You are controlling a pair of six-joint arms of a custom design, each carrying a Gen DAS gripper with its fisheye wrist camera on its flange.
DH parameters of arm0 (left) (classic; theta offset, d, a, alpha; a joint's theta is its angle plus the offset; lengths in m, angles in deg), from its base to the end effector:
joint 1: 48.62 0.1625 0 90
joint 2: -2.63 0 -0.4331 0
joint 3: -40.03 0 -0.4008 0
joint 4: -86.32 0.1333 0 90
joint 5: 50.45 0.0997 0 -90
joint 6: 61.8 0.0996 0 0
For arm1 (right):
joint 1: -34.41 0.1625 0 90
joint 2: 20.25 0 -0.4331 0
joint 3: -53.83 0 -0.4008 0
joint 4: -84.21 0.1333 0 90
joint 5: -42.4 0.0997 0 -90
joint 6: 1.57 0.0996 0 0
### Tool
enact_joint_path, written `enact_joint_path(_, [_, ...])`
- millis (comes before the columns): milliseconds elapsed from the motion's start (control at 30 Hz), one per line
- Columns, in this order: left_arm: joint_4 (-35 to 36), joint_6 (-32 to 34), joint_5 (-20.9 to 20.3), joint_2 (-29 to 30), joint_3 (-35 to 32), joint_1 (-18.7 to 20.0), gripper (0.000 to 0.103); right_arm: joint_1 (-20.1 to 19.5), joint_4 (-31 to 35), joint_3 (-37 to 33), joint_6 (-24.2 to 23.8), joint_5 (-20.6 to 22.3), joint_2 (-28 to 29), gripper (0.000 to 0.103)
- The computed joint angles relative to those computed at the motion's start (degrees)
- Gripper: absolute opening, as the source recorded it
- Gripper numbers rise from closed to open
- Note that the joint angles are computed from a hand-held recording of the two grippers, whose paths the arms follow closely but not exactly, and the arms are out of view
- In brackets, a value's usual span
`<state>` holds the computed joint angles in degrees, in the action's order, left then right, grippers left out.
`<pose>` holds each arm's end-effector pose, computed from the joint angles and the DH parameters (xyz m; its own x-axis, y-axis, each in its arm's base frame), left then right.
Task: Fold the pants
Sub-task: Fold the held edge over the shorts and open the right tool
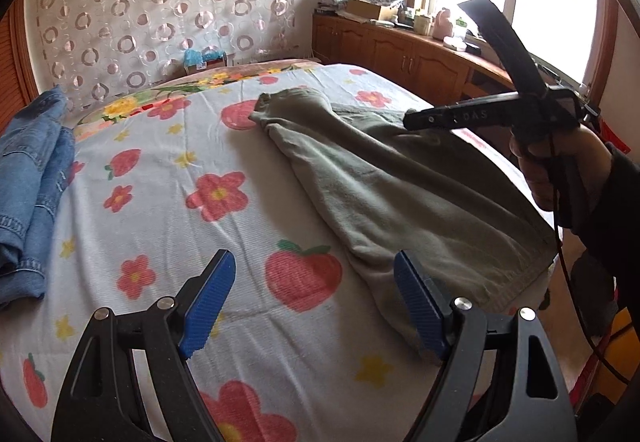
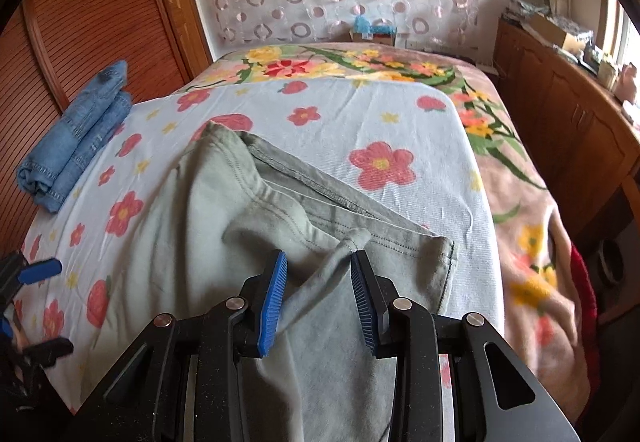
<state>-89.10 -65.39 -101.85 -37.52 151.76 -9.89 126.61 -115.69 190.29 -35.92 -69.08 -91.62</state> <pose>-0.3248 -0.5110 0.0098 -0.6516 0.4772 -0.5896 0.7181 0.6386 -0.2767 0.1138 -0.4392 0.2139 -0.7605 -0.2166 0.6121 -0.5527 0.7106 -0.4353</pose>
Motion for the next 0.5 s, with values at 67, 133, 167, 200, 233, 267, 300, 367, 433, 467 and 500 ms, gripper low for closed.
enact_joint_path(67, [0.8, 0.0, 0.0, 0.5, -0.6, 0.1, 0.082, -0.5, 1.8, -0.9, 0.9, 0.4, -0.1, 0.035])
enact_joint_path(133, [1.4, 0.0, 0.2, 0.9, -1.0, 0.3, 0.082, -0.7, 2.2, -1.0, 0.8, 0.4, 0.1, 0.035])
enact_joint_path(167, [1.7, -0.1, 0.1, 1.0, -1.2, 0.4, 0.082, -0.8, 2.4, -1.2, 0.6, 0.5, 0.2, 0.035])
enact_joint_path(200, [1.9, -0.1, -0.1, 1.2, -1.4, 0.5, 0.082, -0.7, 1.8, -1.1, 0.3, 0.4, 0.5, 0.035])
enact_joint_path(233, [2.2, -0.3, -0.2, 1.4, -1.5, 0.6, 0.082, -0.6, 1.3, -1.1, 0.3, 0.1, 0.7, 0.035])
enact_joint_path(267, [2.6, -0.6, -0.2, 1.5, -1.7, 0.7, 0.082, -0.8, 1.3, -1.2, 0.6, 0.1, 0.8, 0.035])
enact_joint_path(300, [2.9, -0.7, -0.2, 1.7, -1.8, 0.8, 0.082, -0.9, 1.4, -1.4, 1.1, 0.3, 0.8, 0.035])
enact_joint_path(367, [3.5, -1.3, -0.3, 1.9, -2.0, 1.0, 0.082, -1.2, 1.7, -2.1, 2.4, 0.2, 0.9, 0.035])
enact_joint_path(433, [4.0, -1.7, -0.4, 2.0, -2.1, 1.0, 0.082, -1.4, 3.1, -3.0, 3.6, 0.0, 0.9, 0.035])
enact_joint_path(467, [4.0, -1.7, -0.3, 2.0, -2.0, 0.9, 0.082, -1.6, 3.5, -3.2, 3.7, 0.3, 0.8, 0.021])
enact_joint_path(500, [4.2, -1.7, -0.2, 2.0, -2.0, 0.9, 0.082, -1.7, 4.2, -3.3, 3.0, 1.0, 0.6, 0.012])
